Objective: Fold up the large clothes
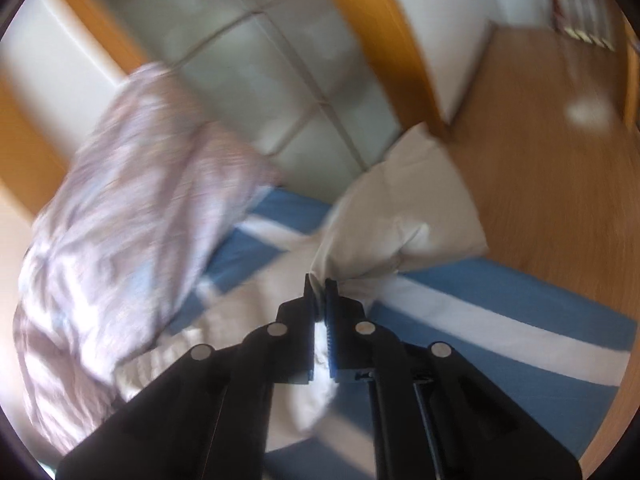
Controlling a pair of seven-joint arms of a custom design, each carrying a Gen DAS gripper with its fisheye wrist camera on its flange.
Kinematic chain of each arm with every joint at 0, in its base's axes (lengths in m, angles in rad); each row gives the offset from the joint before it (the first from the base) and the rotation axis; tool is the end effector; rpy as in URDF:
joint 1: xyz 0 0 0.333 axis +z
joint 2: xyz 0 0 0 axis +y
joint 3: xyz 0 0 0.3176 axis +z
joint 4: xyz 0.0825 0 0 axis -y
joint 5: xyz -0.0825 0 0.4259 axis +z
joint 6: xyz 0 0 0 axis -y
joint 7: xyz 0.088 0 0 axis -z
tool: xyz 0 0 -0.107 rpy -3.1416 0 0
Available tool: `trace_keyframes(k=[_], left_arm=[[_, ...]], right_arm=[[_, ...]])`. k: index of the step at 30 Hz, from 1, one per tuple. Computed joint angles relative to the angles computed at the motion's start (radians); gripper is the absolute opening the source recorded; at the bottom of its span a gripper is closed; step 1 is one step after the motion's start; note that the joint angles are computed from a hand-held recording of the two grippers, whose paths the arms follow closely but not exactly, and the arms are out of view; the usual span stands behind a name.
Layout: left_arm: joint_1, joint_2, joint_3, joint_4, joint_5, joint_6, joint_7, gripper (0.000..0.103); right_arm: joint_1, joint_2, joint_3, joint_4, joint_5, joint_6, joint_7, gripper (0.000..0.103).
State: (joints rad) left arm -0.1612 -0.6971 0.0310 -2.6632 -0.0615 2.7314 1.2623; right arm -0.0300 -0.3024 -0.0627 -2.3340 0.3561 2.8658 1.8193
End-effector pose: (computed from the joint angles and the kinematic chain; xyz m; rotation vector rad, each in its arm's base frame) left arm 0.4187 -0.0517 0.5251 -2.0582 1.6393 -0.9421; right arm 0.5350 -0.0714 0.5348 -1.0342 2.0787 -0.4218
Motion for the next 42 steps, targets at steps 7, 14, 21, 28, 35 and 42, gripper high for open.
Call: trace_keyframes(k=[7, 14, 21, 28, 35, 42], left_arm=[[-0.193, -0.005, 0.181, 0.007, -0.251, 0.057, 0.137, 0.102], [-0.311, 0.029, 0.28, 0.034, -0.48, 0.087, 0.222, 0.102], [-0.405, 0.121, 0.358, 0.11, -0.72, 0.027, 0.331, 0.1], [-0.369, 0.201, 0.322, 0.178, -0.834, -0.035, 0.403, 0.098], [-0.264, 0.295, 0.225, 0.267, -0.789, -0.118, 0.394, 0.098], [-0.124, 0.346, 0.113, 0.274, -0.733, -0.138, 0.319, 0.023]], right_arm=[[0.275, -0.047, -0.041, 0.046, 0.22, -0.039, -0.385, 0.006], [0.403, -0.004, 0.0, 0.079, 0.402, -0.265, -0.637, 0.006], [0.374, 0.051, 0.113, 0.057, 0.277, -0.326, -0.578, 0.006], [0.377, 0.033, 0.179, 0.02, 0.097, -0.246, -0.491, 0.006], [0.383, 0.051, 0.237, 0.009, -0.174, -0.151, -0.411, 0.008], [0.461, -0.015, 0.171, -0.029, -0.061, -0.14, -0.536, 0.052]])
